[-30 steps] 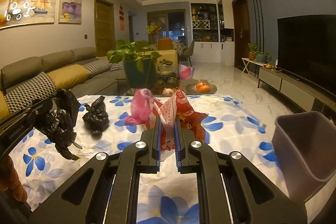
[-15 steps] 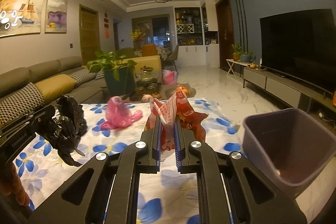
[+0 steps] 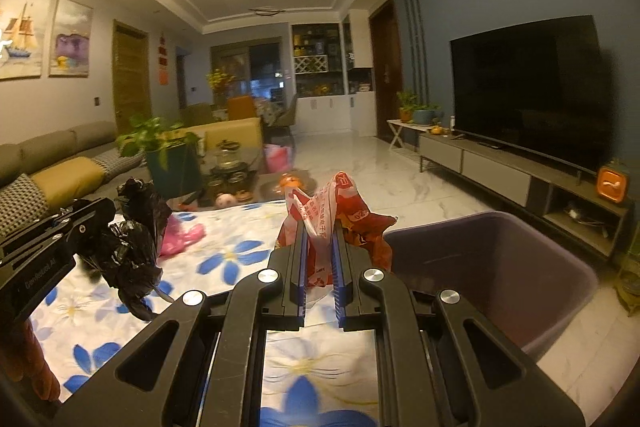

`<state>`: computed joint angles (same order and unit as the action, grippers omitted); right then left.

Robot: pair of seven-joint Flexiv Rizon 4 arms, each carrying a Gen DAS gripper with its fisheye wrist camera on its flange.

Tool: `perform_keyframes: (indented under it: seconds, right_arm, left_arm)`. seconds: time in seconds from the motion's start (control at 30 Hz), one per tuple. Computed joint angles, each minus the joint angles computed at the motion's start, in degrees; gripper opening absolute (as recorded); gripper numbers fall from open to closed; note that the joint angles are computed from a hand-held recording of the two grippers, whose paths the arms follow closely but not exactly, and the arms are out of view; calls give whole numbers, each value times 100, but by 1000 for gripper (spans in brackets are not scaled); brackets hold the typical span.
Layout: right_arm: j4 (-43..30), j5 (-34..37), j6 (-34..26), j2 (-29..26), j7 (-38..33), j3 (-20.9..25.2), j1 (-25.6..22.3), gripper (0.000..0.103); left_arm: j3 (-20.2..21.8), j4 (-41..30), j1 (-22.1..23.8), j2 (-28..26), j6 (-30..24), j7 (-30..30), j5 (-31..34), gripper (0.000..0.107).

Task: Collect trash
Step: 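Carry the black bag with the left gripper while the right gripper carries the red-and-white bag over the bin, then open the right gripper to drop the red-and-white bag into the bin while the left gripper releases the black bag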

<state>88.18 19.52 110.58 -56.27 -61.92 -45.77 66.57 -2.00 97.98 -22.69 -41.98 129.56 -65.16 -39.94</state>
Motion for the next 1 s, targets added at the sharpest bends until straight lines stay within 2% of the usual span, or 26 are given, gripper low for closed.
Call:
perform_keyframes:
  seconds: [0.47, 0.77, 1.0]
  right_arm:
    - [360, 289, -126, -234, 570, -702, -2, 12]
    - [532, 234, -161, -414, 1005, -1041, -50, 12]
    - [574, 96, -244, -493, 1272, -1145, -81, 12]
  left_arm:
    - [32, -1553, -300, -724, -974, 235, 385, 4]
    - [172, -2679, -409, -1296, -1714, 22, 751, 4]
    - [-296, -3434, -119, -1661, -2272, -322, 1578, 4]
